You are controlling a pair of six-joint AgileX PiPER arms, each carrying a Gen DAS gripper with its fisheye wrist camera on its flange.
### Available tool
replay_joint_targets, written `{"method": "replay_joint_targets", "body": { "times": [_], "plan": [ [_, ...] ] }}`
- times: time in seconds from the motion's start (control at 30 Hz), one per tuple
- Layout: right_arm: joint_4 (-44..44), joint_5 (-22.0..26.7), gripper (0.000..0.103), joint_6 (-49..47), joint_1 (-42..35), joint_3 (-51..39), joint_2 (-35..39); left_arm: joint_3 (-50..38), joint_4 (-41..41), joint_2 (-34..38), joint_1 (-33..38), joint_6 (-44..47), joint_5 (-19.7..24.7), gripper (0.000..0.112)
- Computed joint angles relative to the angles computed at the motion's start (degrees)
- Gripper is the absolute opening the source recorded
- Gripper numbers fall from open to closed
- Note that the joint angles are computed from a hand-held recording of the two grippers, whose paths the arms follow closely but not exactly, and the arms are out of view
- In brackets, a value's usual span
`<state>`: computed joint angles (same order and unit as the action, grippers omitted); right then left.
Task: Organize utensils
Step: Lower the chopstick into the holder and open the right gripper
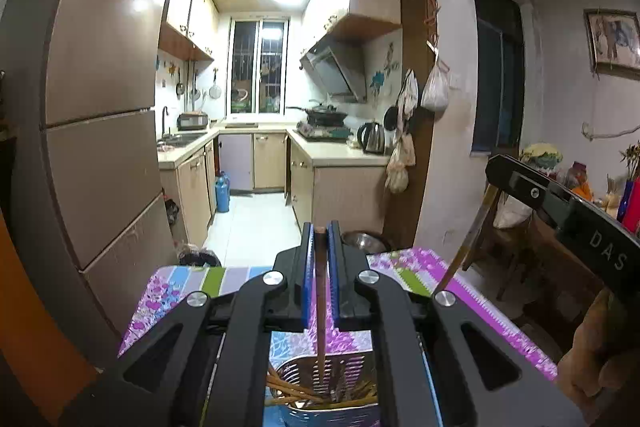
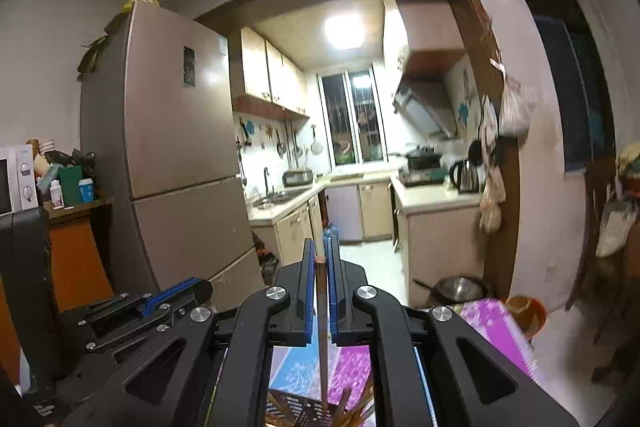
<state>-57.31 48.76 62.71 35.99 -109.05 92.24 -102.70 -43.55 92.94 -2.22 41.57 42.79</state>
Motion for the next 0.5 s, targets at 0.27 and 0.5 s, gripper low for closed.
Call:
{"method": "replay_joint_targets", "body": {
  "times": [0.27, 0.5],
  "plan": [
    [4.6, -4.0, 0.007, 3.6, -3.4, 5.3, 1.4, 3.1, 1.0, 2.6, -0.4, 0.5, -1.7, 0.005],
    [10.3, -1.8, 0.017, -0.8, -3.7, 3.8, 4.5, 5.1, 5.3, 3.4, -1.2, -1.4, -2.8, 0.006]
  ]
}}
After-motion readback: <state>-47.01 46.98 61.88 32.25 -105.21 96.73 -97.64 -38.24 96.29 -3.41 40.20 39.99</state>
